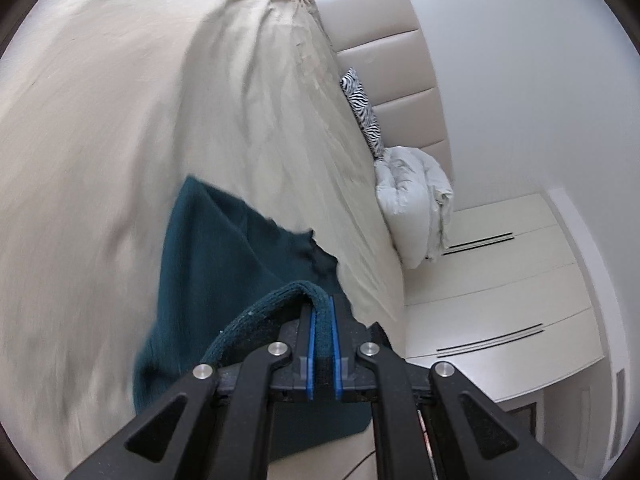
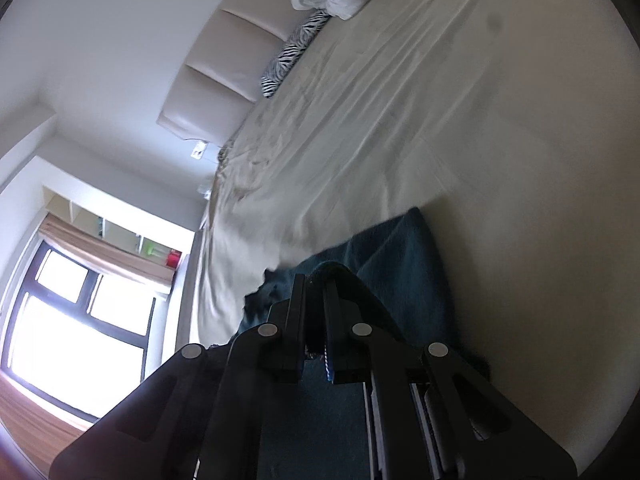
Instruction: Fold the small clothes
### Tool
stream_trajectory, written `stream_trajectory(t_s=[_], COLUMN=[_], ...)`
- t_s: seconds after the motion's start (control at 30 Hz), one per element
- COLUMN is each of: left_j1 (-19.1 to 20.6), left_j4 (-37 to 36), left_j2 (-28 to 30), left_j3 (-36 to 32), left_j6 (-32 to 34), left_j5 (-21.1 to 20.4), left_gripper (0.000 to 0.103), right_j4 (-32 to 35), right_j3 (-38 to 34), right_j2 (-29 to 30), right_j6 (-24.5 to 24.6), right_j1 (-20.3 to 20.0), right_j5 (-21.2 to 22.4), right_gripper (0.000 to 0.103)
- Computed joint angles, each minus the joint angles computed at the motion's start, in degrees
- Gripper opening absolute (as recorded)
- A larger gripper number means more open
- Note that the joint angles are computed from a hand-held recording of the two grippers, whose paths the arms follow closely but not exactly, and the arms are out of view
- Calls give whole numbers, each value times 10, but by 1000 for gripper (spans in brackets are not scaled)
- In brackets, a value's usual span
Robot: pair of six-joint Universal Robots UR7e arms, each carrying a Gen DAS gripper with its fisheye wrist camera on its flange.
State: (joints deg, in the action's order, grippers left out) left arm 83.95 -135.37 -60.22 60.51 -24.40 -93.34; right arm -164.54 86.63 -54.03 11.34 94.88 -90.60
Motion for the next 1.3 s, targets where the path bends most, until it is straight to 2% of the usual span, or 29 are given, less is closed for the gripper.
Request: stream_trajectory(t_s=[0.2,0.23,0.27,0.3,0.37,0.4,0.43,0.47,0.57,0.63,0.83,0.9,0.97,1.07,1.13,1.2,1.3], left_j1=[17,19,21,22,21,17,12,8,-4,-15,-41,-52,-56,-59,-64,-74,-78], left_j4=[40,53,63,64,37,30,25,18,-4,-17,-42,-57,-64,-70,-79,-87,-93], left_j2=[63,74,80,82,73,64,56,46,10,-16,-90,-109,-120,-128,-131,-132,-129], left_j3=[-81,-95,-104,-105,-84,-71,-59,-45,6,47,171,211,237,259,270,280,287], left_j6=[-2,-1,-5,-10,1,13,25,33,54,70,116,133,139,144,155,176,191], left_j5=[38,45,46,46,38,42,51,60,85,117,188,233,253,274,282,305,318], left_gripper=[9,14,34,50,57,59,59,59,59,59,59,59,58,53,52,52,52], right_j4=[41,55,70,77,48,31,20,13,1,0,7,0,-19,-37,-33,-29,-27], right_j3=[-86,-102,-114,-121,-114,-107,-96,-90,-61,-41,34,68,100,125,133,137,143], right_j2=[68,79,87,93,96,94,89,85,65,51,7,-10,-23,-35,-40,-42,-40], right_j6=[21,29,39,50,57,52,44,40,19,-2,-142,-178,-207,-214,-205,-208,-220], right_j1=[-11,-13,-15,-17,-19,-19,-17,-16,-13,-9,18,23,30,29,23,20,18], right_j5=[-26,-35,-45,-50,-59,-62,-69,-76,-85,-88,-140,-150,-173,-208,-212,-218,-222], right_gripper=[10,10,10,15,27,38,54,57,57,57,55,54,52,44,39,38,33])
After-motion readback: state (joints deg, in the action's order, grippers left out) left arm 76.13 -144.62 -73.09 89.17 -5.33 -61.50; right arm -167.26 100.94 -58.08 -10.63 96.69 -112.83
